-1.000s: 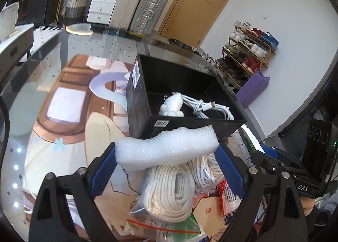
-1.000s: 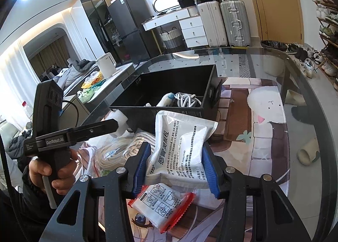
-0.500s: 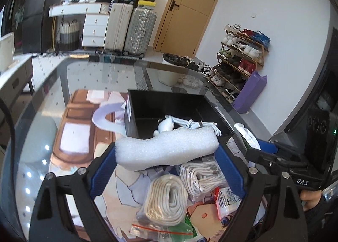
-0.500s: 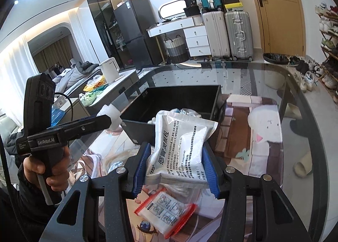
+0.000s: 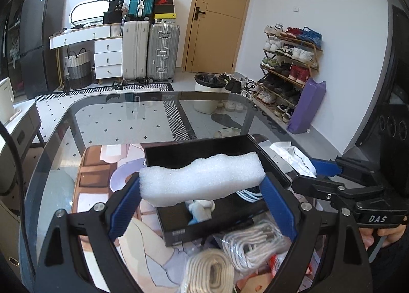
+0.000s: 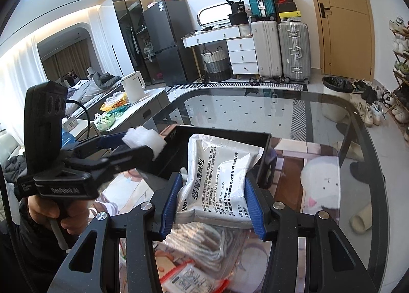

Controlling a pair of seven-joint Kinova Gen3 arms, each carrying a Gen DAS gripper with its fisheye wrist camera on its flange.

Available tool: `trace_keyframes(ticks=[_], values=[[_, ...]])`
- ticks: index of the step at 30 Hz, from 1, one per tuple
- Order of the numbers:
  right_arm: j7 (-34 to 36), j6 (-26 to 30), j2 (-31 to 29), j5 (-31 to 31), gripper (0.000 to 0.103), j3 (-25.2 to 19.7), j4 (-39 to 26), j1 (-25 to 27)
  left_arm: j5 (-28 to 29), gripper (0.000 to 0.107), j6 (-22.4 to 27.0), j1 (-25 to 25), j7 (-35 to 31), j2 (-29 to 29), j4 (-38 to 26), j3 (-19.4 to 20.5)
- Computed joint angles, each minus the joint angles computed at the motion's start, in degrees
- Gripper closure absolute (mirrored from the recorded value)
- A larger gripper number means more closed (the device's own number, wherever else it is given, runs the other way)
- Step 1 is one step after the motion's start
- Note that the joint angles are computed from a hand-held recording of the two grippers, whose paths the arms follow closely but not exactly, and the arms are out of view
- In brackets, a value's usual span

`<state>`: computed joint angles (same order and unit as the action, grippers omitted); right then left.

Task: Organize soft objects
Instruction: 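Carry the foam in the left tool and packet in the right tool over the box, then open the left tool to drop the foam while the right tool releases the packet into the box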

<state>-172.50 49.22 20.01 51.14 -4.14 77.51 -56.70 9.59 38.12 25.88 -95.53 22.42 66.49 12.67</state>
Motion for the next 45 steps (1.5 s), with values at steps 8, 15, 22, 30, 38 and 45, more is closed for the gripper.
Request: trace_keyframes(ticks=[8, 15, 22, 30, 38, 45], values=[[4.8, -3.1, 1.7, -3.5, 0.054, 0.8, -2.5, 2.7, -4.0, 0.017, 2.3, 2.9, 1.7, 3.2, -4.7, -1.8], [7.6, -5.5, 2.9, -6.7, 0.054, 2.3, -3.3, 4.3, -5.0, 0.017, 3.9, 3.5, 1.6, 5.2, -7.0, -1.8], [9.8, -7.9, 3.5, -9.7, 0.054, 3.4, -3.4, 5.7, -4.7, 0.017, 4.9, 3.5, 0.8, 6.7, -8.7, -1.7], [12.3, -8.6, 4.8, -11.7, 0.054, 4.7, -4.9, 6.2, -4.8, 0.017, 4.7, 3.7, -0.4, 7.2, -8.7, -1.8], [12.8, -10.8, 4.6, -13.1, 0.048, 5.6, -4.2, 6.7, -5.2, 0.016, 4.4, 4.0, -1.2, 6.8, -8.1, -1.8], [9.2, -11.7, 2.5, -9.7, 0.026, 6.3, -0.9, 4.8, -2.7, 0.008, 3.9, 2.2, -2.4, 5.7, -6.4, -0.7]])
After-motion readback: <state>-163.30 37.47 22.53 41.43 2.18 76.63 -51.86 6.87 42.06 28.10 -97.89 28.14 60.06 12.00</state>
